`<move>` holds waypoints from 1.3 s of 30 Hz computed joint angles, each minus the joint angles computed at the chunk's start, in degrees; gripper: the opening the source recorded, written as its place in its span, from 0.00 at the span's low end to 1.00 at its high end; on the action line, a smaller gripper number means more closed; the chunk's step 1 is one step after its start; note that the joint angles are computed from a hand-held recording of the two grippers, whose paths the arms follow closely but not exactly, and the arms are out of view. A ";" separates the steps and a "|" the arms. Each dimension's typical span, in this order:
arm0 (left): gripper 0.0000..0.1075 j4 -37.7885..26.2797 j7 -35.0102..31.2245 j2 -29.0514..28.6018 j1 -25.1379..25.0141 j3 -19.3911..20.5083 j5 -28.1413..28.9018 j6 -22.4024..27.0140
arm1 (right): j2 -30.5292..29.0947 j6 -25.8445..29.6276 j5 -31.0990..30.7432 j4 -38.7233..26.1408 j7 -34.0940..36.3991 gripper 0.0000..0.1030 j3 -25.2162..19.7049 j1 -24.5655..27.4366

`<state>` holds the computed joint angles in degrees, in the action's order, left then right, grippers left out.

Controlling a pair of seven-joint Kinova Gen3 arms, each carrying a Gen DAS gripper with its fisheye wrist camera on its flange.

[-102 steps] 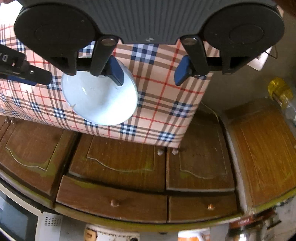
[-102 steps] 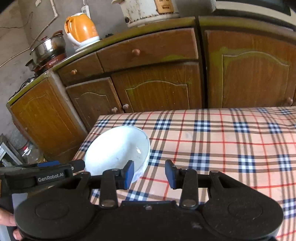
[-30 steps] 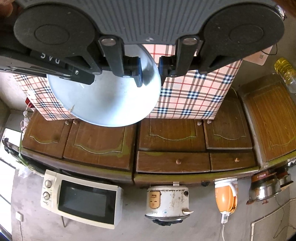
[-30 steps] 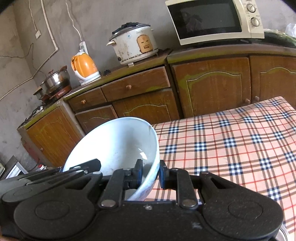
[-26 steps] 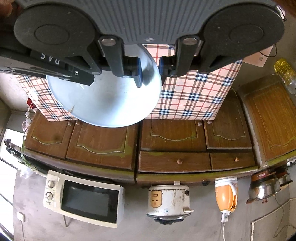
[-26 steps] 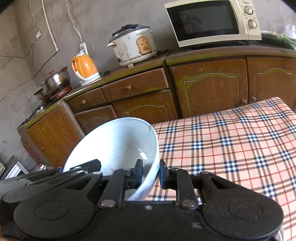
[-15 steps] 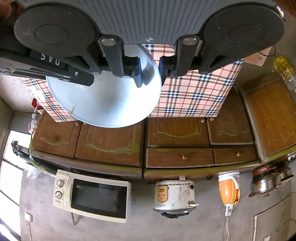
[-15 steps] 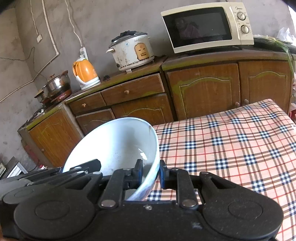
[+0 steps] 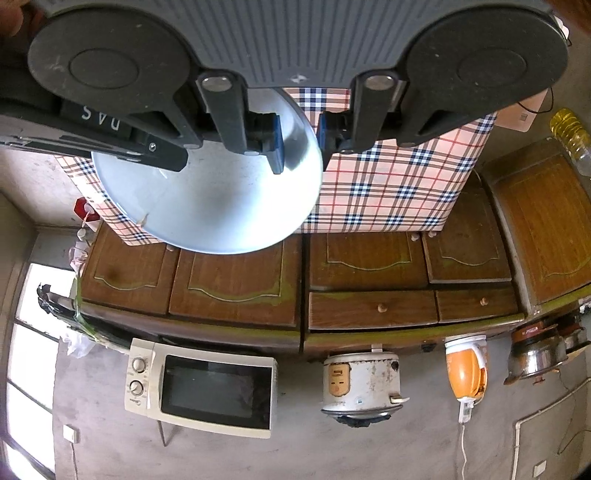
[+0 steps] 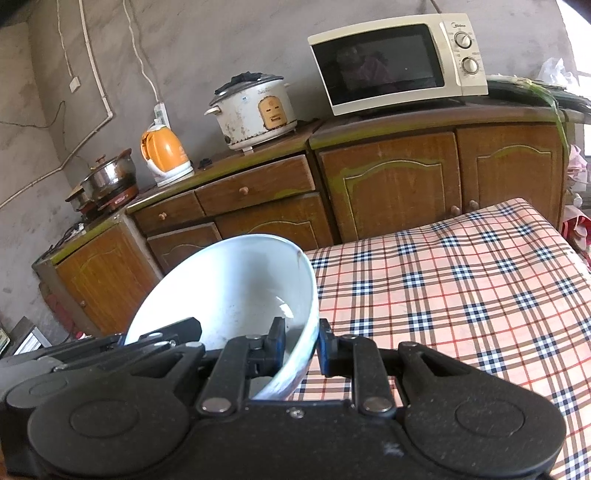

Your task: Organize plates and bowls

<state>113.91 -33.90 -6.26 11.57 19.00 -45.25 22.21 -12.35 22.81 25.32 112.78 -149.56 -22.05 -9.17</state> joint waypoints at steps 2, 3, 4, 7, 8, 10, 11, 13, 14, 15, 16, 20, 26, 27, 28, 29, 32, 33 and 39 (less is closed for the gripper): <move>0.16 0.29 0.49 -0.23 0.01 0.26 -0.35 -0.23 | -0.49 0.15 -0.25 0.21 0.11 0.23 0.22 -0.04; 0.16 0.39 0.59 -0.29 -0.03 0.35 -0.40 -0.35 | -0.76 0.23 -0.44 0.35 0.23 0.23 0.32 -0.03; 0.16 0.52 0.94 -0.36 -0.12 0.59 -0.67 -0.46 | -1.01 0.17 -0.68 0.59 0.53 0.23 0.51 -0.05; 0.16 0.60 1.26 -0.37 -0.18 1.03 -0.91 -0.47 | -1.64 0.11 -0.90 1.15 0.70 0.23 0.11 0.63; 0.16 0.57 1.29 -0.34 -0.12 1.10 -0.89 -0.40 | -1.81 -0.02 -1.16 1.39 0.85 0.23 0.14 0.76; 0.16 0.55 1.32 -0.23 0.05 1.13 -0.76 -0.43 | -2.13 -0.01 -1.52 1.69 1.02 0.23 -0.05 1.20; 0.16 0.54 1.48 -0.19 0.10 1.22 -0.90 -0.36 | -2.22 -0.22 -1.74 1.95 1.34 0.23 0.06 1.31; 0.16 0.64 1.73 -0.15 0.29 1.32 -1.09 -0.39 | -2.47 -0.22 -2.35 2.19 1.83 0.23 0.11 1.51; 0.16 0.69 1.78 -0.10 0.40 1.31 -1.12 -0.41 | -2.60 -0.16 -2.68 2.30 2.09 0.23 0.15 1.60; 0.16 0.75 1.97 -0.08 0.48 1.37 -1.26 -0.40 | -2.72 -0.07 -2.94 2.35 2.23 0.23 0.05 1.75; 0.16 0.83 2.42 -0.08 0.52 1.54 -1.60 -0.32 | -2.81 -0.07 -3.21 2.45 2.42 0.23 0.03 1.85; 0.16 1.23 3.15 -0.17 0.86 1.58 -1.98 -0.55 | -3.34 0.20 -3.88 2.77 2.97 0.23 -0.32 2.46; 0.16 1.76 5.12 -0.15 0.99 2.33 -3.37 -0.57 | -4.07 0.20 -4.64 3.49 3.48 0.23 -0.84 3.51; 0.16 1.85 5.28 -0.16 1.13 2.30 -3.43 -0.60 | -4.18 0.22 -4.74 3.58 3.47 0.23 -1.00 3.68; 0.16 1.87 5.43 -0.16 1.24 2.31 -3.53 -0.58 | -4.29 0.17 -4.91 3.73 3.56 0.23 -0.99 3.75; 0.16 1.87 5.73 -0.11 1.31 2.42 -3.80 -0.50 | -4.43 0.11 -5.13 3.89 3.78 0.23 -0.85 3.75; 0.16 2.03 6.21 -0.19 1.65 2.46 -4.10 -0.40 | -4.80 0.44 -5.31 3.99 3.92 0.23 -1.27 4.30; 0.16 2.07 6.60 -0.20 1.69 2.62 -4.46 -0.28 | -4.93 0.45 -5.56 4.07 4.18 0.23 -1.07 4.22; 0.16 2.23 7.54 0.01 2.45 2.54 -5.17 -0.53 | -5.61 0.77 -6.09 4.48 5.04 0.23 -1.11 4.90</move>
